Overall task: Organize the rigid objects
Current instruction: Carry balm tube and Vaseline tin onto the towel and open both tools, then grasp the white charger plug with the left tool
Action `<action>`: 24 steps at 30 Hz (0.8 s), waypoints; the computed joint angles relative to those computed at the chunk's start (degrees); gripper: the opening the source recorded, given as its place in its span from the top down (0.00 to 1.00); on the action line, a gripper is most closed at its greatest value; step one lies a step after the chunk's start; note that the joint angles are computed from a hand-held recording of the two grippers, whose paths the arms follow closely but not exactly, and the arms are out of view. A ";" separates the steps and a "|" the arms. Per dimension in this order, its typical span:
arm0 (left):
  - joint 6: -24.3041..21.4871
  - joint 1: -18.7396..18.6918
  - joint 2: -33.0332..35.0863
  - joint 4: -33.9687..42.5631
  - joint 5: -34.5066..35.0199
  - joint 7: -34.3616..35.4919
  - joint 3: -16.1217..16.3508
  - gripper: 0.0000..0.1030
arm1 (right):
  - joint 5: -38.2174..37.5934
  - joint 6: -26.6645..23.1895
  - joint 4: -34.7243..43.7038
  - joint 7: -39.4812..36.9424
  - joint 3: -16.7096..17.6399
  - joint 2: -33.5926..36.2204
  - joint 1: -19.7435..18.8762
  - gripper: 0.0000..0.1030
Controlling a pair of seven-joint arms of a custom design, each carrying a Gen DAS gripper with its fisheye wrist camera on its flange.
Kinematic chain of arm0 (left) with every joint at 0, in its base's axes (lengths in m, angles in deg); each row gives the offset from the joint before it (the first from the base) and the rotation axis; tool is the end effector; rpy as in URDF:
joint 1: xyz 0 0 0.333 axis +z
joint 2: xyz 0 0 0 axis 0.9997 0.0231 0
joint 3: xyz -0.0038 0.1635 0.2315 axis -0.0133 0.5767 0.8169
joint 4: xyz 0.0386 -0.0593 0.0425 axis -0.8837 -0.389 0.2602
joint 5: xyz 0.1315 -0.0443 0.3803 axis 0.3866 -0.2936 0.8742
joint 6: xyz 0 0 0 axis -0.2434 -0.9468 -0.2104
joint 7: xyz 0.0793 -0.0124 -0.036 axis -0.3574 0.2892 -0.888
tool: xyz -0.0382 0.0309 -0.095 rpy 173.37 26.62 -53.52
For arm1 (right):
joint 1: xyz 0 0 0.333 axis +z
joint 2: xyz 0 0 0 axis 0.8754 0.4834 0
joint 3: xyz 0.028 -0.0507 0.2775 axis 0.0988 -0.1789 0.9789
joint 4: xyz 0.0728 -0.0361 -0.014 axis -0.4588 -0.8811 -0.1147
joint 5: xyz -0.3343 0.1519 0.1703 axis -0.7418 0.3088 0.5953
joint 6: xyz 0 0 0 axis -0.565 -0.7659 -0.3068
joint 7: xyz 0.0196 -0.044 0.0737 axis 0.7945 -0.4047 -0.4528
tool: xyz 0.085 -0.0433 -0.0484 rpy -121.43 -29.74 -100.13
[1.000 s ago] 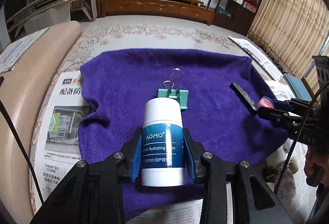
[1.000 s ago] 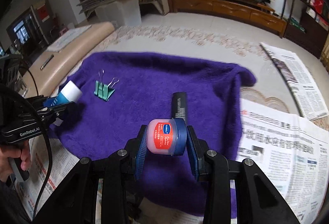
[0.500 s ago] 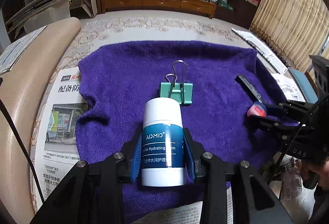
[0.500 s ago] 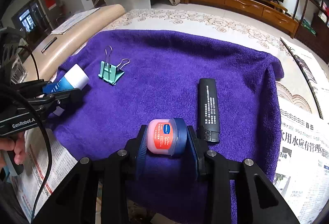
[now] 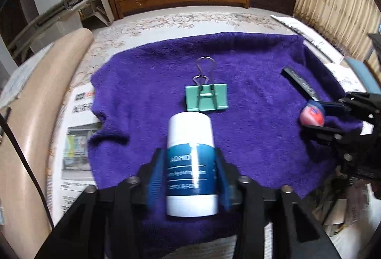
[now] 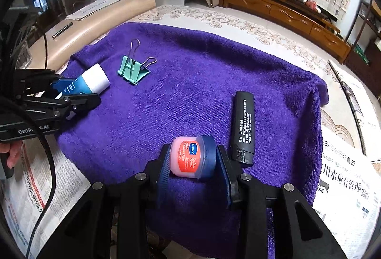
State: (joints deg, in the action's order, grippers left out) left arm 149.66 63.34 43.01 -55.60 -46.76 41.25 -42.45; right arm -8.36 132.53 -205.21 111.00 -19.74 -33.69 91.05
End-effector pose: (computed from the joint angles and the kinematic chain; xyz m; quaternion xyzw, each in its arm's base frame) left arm 0.4774 -0.4150 0.4271 -0.4053 0.8725 -0.2336 0.1409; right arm 0.3398 0.3358 0.4266 -0.6995 0.6649 -0.1733 0.1964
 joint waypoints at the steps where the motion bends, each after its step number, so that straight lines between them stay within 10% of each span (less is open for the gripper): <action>1: 0.07 -0.30 -0.11 -0.20 1.86 -1.49 0.44 0.42 | 0.65 0.30 -0.32 -0.95 -0.45 -0.29 0.37 0.58; 9: 0.72 0.27 -2.11 -1.62 -0.47 0.24 -0.17 0.22 | 3.58 0.92 -3.73 0.19 -0.50 -5.60 0.80 0.41; 14: 3.66 0.59 -8.35 -6.13 0.87 -2.14 -1.20 0.00 | 2.78 -4.26 -4.03 4.08 2.33 -10.87 1.43 0.11; 24: 1.73 -3.95 -18.48 -12.61 -27.29 17.31 -3.16 0.00 | 6.05 -21.99 -5.51 19.57 6.94 -24.31 6.27 0.00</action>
